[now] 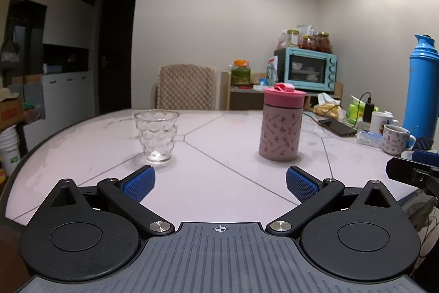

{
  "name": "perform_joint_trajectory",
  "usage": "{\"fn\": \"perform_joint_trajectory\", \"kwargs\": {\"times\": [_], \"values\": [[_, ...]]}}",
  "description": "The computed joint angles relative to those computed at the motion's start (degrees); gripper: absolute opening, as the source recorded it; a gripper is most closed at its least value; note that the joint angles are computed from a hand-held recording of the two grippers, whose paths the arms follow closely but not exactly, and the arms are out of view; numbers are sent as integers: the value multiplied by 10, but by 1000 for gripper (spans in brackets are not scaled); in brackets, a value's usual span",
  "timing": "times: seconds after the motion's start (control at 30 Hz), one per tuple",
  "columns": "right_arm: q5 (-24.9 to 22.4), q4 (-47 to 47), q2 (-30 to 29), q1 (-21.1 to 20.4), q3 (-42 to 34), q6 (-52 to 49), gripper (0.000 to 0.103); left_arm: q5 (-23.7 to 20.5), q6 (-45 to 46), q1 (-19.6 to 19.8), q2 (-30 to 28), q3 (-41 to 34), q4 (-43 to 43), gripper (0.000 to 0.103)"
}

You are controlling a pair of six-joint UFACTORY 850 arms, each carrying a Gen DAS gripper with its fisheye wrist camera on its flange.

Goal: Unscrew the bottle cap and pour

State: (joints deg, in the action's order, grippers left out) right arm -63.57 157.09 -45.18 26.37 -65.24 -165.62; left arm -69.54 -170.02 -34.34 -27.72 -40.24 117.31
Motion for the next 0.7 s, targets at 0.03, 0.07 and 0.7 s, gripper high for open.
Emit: {"fn": "perform_joint_trajectory", "kwargs": {"times": [0.03,0.07,0.7], "values": [[0,0,0,0,-1,0,103,0,2,0,1,0,0,103],[0,0,0,0,-1,0,103,0,4,0,1,0,0,103],[3,17,-2,2,-21,-6,103,15,26,19,8,-16,16,103]]}}
